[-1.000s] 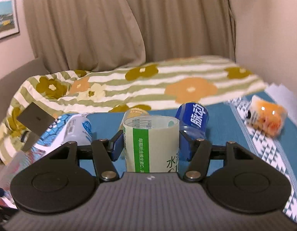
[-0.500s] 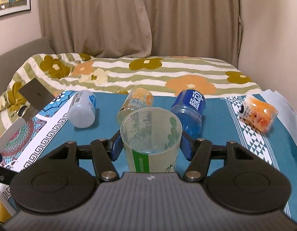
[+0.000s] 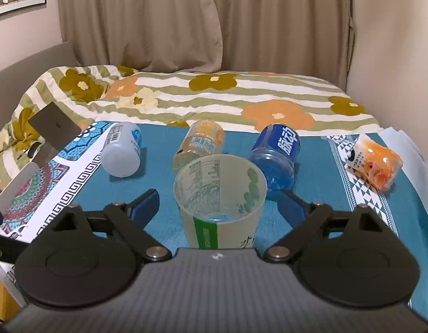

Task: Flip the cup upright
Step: 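Open the right gripper and pull it back from the cup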

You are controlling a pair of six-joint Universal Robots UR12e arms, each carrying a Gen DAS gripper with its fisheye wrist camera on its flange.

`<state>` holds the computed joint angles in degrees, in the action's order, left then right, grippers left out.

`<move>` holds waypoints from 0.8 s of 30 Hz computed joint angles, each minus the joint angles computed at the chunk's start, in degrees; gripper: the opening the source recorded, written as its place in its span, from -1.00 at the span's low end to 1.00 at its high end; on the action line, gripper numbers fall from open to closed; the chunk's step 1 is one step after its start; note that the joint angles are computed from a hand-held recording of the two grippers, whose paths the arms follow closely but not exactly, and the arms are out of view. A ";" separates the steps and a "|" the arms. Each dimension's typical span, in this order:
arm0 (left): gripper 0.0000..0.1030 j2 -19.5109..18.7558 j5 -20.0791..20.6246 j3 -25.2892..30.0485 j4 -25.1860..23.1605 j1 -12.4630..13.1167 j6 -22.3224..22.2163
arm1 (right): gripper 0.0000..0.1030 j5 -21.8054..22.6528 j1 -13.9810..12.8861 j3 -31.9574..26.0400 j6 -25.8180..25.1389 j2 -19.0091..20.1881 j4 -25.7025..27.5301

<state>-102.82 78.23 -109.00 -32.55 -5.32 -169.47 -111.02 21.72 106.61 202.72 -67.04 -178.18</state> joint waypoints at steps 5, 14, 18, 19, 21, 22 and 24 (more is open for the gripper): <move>1.00 1.03 0.05 -0.48 1.61 -0.21 -1.06 | 1.00 4.39 -1.05 0.24 5.61 -3.34 7.48; 1.00 3.78 0.54 -1.64 7.54 -1.52 -2.40 | 1.00 5.98 -1.60 -0.30 8.32 -11.64 22.49; 1.00 4.27 1.70 -2.53 12.04 -2.56 -2.04 | 1.00 3.83 -1.48 -0.62 7.87 -14.03 29.65; 1.00 4.30 2.32 -2.72 12.98 -2.87 -1.78 | 1.00 3.86 -1.74 -0.34 8.09 -14.61 30.94; 1.00 4.27 3.41 -3.10 14.53 -3.43 -1.29 | 1.00 4.08 -2.12 0.21 9.26 -15.61 32.85; 1.00 4.25 3.92 -3.33 15.19 -3.73 -1.06 | 1.00 3.90 -2.21 0.45 9.87 -15.99 33.75; 1.00 4.19 4.81 -3.84 16.22 -4.23 -0.66 | 1.00 3.19 -2.28 0.80 10.71 -16.55 35.58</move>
